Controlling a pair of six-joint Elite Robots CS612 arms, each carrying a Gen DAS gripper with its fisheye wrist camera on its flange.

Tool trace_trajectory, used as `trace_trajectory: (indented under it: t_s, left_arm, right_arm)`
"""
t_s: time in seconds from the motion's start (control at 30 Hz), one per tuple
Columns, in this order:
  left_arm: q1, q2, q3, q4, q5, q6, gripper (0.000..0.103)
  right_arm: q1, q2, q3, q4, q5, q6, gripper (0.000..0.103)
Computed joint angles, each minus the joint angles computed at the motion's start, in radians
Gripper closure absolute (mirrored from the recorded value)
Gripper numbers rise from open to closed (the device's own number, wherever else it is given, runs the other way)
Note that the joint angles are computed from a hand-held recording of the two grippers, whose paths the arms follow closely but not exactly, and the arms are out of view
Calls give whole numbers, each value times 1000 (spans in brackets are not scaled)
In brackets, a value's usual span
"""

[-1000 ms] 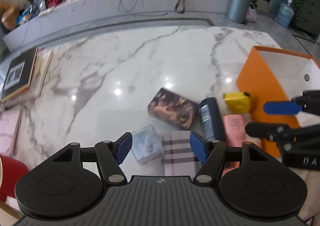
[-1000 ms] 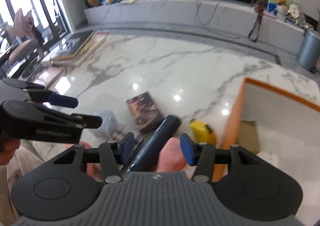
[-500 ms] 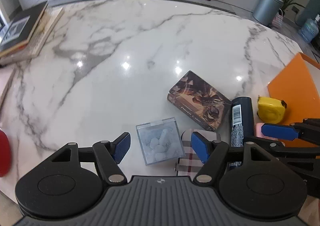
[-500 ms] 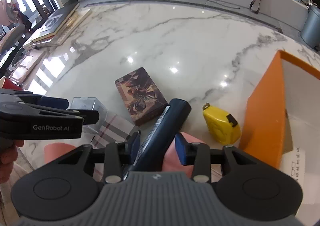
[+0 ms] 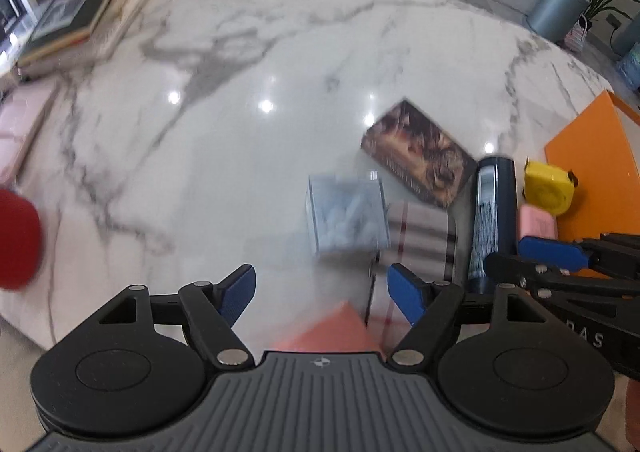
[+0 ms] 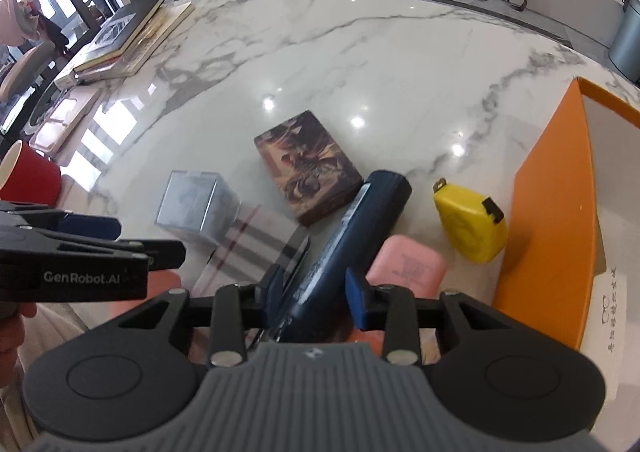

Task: Organize rigid objects
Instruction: 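Grasp the pink cylinder with the left tool while the right tool grasps the navy spray can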

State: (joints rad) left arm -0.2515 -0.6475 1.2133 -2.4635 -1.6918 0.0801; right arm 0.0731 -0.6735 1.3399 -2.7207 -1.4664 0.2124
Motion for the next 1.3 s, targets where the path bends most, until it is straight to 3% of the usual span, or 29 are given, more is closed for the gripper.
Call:
trace_trajectory:
  t_s: [0.2,0.53,0.8,0.97,1.03,1.3]
  left_arm:
    - [-1,-3,15,-1,17,-8,15]
    - [1,6,-32,197,-8,-5,17]
    - [-17,-13,25,99,45,20,28]
    - [-27,-14,39,49,91,48,30]
    - [-33,-15,45,36,113,67,29]
    - [-22,1,-7,170,62,71,24]
  right_arm:
    - [-7,-5,16,12,29,46,68]
    - [-9,25,-21,30,27,139,64]
    - [-7,11,-4,41,33,107,66]
    - [-2,-23,42,37,62,58,81]
    - [0,-31,47,46,69,42,82]
    - [5,-4,5,62,38,50,68]
